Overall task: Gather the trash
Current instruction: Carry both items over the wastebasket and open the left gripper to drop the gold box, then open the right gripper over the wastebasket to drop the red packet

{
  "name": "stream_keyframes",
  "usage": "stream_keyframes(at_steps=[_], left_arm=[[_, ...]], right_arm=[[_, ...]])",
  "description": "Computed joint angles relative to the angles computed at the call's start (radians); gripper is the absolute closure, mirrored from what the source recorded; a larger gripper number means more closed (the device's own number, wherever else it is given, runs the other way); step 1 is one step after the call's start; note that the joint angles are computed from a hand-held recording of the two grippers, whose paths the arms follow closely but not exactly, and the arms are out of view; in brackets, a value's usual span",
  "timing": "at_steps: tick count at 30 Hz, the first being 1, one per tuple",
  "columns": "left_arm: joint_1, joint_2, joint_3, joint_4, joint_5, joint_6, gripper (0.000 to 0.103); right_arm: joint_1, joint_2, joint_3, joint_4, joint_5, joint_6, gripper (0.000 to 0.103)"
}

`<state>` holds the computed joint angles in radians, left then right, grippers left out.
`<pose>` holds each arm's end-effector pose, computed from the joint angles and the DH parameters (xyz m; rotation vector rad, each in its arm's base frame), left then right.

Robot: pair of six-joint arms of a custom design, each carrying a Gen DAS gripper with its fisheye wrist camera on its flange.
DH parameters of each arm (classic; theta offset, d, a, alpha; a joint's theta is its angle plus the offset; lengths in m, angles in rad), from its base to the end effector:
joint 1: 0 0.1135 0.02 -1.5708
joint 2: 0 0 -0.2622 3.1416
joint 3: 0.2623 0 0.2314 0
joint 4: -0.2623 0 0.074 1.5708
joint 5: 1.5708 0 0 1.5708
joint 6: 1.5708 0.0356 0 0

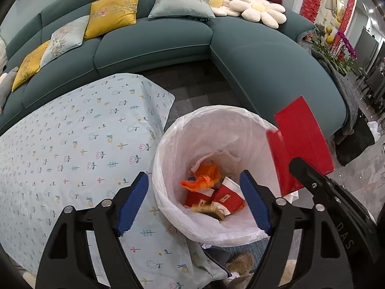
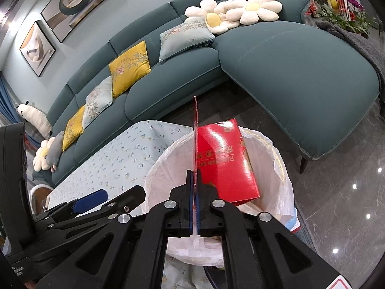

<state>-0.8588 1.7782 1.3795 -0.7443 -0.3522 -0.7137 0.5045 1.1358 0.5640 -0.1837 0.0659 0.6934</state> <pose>0.2365 -0.2553 0.2409 0.0881 2.5948 -0.0727 0.1847 0.0993 0.2057 0.2586 2.3694 0.5153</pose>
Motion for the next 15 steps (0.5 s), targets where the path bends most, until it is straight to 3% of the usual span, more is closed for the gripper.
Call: stream_keyframes(at_steps=[9, 15], left_arm=[[0.018, -0.036, -0.034, -0.004, -0.004, -0.01, 0.025], [0.028, -0.08, -0.066, -0.012, -0.018, -0.023, 0.024]], right_arm=[[0.022, 0.021, 0.03, -0.013, 0.021, 0.004, 0.091], [0.057, 0.024, 0.059, -0.031, 0.048, 0.006, 0.081]])
